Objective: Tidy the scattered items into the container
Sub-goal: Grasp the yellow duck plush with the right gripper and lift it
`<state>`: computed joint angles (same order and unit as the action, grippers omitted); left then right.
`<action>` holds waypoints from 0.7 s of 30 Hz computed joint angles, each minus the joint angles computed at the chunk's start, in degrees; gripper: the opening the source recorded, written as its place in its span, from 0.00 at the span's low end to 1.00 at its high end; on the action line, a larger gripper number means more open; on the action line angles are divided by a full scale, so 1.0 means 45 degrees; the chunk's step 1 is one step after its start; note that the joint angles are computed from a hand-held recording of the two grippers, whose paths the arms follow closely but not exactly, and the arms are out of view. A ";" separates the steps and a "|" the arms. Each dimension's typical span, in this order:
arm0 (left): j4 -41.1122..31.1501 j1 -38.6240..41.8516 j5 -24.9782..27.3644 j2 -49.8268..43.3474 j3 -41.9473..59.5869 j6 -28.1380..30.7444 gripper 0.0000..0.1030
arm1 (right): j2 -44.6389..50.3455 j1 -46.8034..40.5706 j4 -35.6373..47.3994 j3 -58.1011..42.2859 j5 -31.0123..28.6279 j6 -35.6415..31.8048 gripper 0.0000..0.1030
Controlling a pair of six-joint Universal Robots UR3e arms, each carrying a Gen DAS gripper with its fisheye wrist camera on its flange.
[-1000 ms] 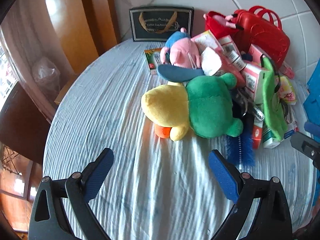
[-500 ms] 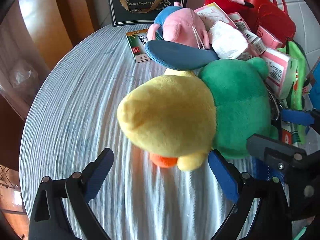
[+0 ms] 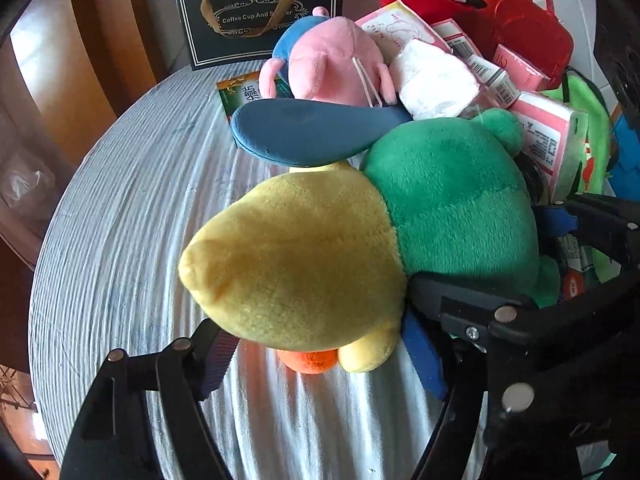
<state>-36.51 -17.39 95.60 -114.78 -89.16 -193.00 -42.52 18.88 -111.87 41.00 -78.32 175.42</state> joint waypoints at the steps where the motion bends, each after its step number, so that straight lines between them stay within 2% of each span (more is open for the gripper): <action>1: -0.0074 -0.0106 0.0107 0.0141 0.0014 -0.0032 0.71 | -0.0313 -0.0031 -0.0176 0.0438 0.0076 0.0002 0.86; 8: -0.0588 -0.0820 0.0923 0.1776 -0.0211 -0.0339 0.71 | -0.3139 -0.0449 -0.1644 0.3774 0.0733 -0.0033 0.82; 11: -0.0826 -0.1688 0.1977 0.2619 -0.0266 -0.0780 0.71 | -0.4973 -0.0693 -0.2409 0.5804 0.1144 -0.0188 0.79; 15: -0.2054 -0.3060 0.3271 0.2846 0.0808 -0.1673 0.70 | -0.7136 -0.1159 -0.2757 0.7742 0.1700 -0.0442 0.75; 17: -0.2615 -0.3626 0.3650 0.2773 0.1242 -0.2268 0.66 | -0.7526 -0.1166 -0.2577 0.7897 0.1688 -0.0372 0.73; 19: -0.3323 -0.4314 0.4233 0.2572 0.1824 -0.2893 0.62 | -0.8798 -0.1690 -0.2429 0.9047 0.2177 -0.0883 0.70; 21: -0.3750 -0.4839 0.4582 0.2402 0.2357 -0.3160 0.51 | -0.9978 -0.2234 -0.2091 0.9957 0.2857 -0.1441 0.60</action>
